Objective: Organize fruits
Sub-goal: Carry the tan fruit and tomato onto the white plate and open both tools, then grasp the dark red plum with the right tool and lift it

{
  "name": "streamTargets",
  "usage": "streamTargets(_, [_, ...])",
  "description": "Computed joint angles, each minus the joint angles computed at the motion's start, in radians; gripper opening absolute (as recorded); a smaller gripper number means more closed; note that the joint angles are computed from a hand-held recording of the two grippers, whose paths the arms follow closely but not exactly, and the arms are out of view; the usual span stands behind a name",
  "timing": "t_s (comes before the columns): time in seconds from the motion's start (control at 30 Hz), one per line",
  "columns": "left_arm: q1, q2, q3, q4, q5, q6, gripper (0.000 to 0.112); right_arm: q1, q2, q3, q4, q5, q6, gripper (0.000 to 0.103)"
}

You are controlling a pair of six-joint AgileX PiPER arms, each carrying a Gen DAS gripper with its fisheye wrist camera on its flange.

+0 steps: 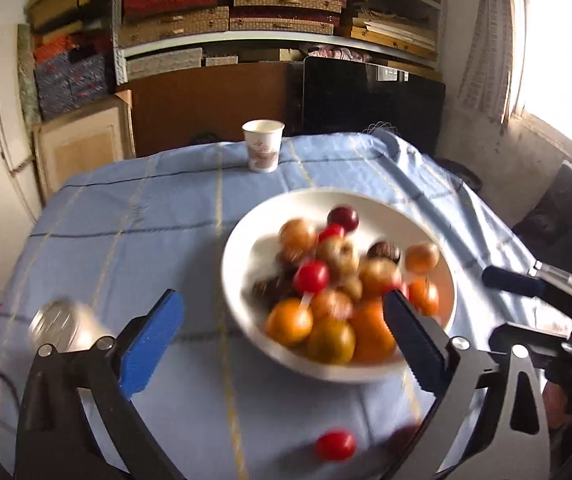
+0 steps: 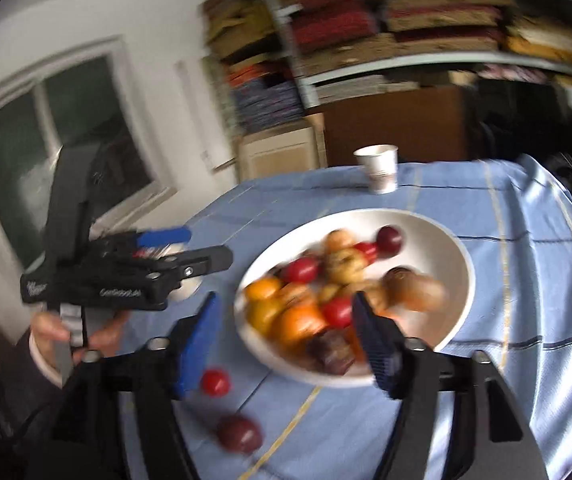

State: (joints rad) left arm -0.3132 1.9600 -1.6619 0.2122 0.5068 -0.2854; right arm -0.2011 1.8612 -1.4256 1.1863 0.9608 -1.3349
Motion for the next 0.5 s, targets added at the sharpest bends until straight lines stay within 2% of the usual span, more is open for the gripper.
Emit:
streamTargets(0.1, [-0.004,-0.111,0.222,0.124,-0.109,-0.136,0.098,0.025,-0.031,0.095,-0.040,-0.002,0.011,0.074])
streamTargets(0.17, [0.001,-0.137,0.291,0.147,-0.139,-0.199,0.098,0.061,-0.041,0.124,-0.109,-0.026,0.062,0.074])
streamTargets(0.23, [0.013,-0.143,0.333,0.084,-0.148,-0.174,0.098,0.096,-0.073,0.169,-0.141,-0.101,0.045,0.074])
streamTargets(0.33, [0.000,-0.147,0.369,0.142,-0.133,-0.231,0.098,0.141,-0.098,0.211,-0.190,-0.190,0.035,0.074])
streamTargets(0.43, [-0.029,-0.168,0.414,0.321,-0.145,-0.388,0.098,0.150,-0.089,0.212,-0.231,-0.184,0.076,0.074])
streamTargets(0.5, [-0.038,-0.173,0.424,0.356,-0.146,-0.416,0.098,0.151,-0.086,0.217,-0.243,-0.185,0.085,0.074])
